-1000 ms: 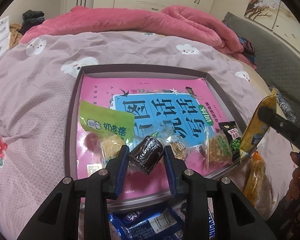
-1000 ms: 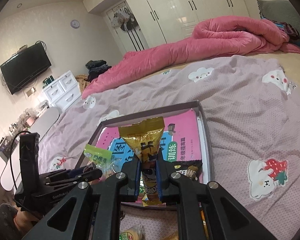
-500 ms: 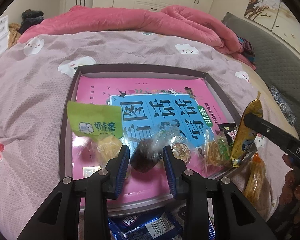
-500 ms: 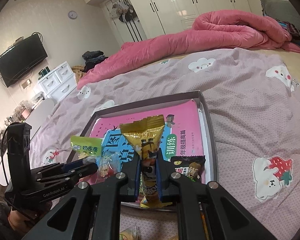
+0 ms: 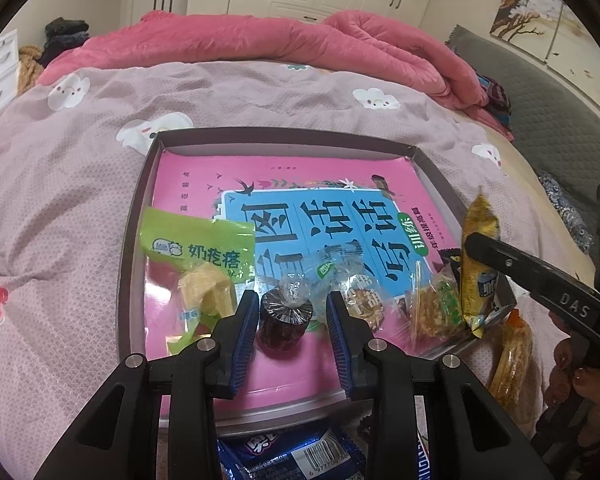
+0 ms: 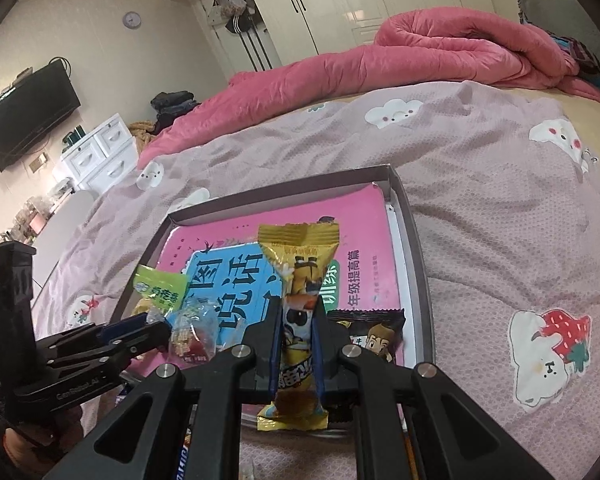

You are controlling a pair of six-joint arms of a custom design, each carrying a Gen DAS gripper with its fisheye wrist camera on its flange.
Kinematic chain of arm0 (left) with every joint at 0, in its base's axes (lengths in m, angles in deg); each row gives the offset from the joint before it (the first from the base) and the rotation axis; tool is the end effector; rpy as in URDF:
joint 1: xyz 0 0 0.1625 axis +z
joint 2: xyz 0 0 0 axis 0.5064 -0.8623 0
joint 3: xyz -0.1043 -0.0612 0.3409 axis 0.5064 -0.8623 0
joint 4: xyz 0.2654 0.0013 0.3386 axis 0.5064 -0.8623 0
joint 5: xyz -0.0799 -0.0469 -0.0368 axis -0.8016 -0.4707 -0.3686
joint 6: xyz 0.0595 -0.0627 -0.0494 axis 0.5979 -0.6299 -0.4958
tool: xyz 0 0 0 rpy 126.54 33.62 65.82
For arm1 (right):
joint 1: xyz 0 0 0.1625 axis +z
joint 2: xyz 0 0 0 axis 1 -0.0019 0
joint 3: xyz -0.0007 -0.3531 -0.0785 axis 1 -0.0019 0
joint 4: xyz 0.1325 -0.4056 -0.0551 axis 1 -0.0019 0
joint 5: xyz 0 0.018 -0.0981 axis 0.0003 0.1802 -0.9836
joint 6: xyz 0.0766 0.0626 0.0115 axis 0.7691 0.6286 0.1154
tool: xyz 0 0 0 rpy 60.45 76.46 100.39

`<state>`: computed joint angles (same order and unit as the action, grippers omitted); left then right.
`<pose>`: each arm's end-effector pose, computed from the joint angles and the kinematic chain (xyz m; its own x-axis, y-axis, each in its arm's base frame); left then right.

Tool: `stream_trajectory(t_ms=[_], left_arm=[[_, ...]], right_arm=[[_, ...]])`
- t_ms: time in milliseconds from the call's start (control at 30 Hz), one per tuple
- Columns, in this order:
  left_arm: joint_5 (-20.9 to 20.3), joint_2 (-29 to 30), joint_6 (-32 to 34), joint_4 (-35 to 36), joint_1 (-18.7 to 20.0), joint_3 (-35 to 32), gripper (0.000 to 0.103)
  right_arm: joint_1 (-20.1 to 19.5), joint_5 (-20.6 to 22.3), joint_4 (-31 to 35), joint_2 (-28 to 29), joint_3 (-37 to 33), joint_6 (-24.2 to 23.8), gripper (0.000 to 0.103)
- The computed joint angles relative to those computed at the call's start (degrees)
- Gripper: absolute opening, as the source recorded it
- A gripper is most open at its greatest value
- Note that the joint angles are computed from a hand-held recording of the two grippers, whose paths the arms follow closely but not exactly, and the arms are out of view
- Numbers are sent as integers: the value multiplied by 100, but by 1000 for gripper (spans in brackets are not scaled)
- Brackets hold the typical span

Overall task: Organize snacks
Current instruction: 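Lower and release the black candy onto the book with the left tool while the right releases the yellow bag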

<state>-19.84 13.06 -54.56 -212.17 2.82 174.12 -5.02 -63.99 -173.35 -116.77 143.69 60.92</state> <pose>-0.2985 -0.4281 0.0300 -0.8119 0.2905 -0.5065 0.5019 0.7904 -0.3513 0.0744 -0.3946 0.2851 -0.8873 -0.0616 0.4571 -0.3500 0.7353 -0.5804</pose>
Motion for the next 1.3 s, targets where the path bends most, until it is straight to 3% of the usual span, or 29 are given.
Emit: stream_trajectory(t_ms=[467,700,1067,1300], left_arm=[[-5,-16,-49,42,-17,19,36],[-3,-45,-85,60,-27,34,36],[-14,-92,-144,148,-55,40,36],[4,-111,-173,165,-73,52,36]], right_arm=[[16,-412,-144,327,-84,57,15],[141,-819,-479,440,-83,18,15],[-72,-296,-37,126,-79,277,16],[-71,-278,26,85,-83,324,17]])
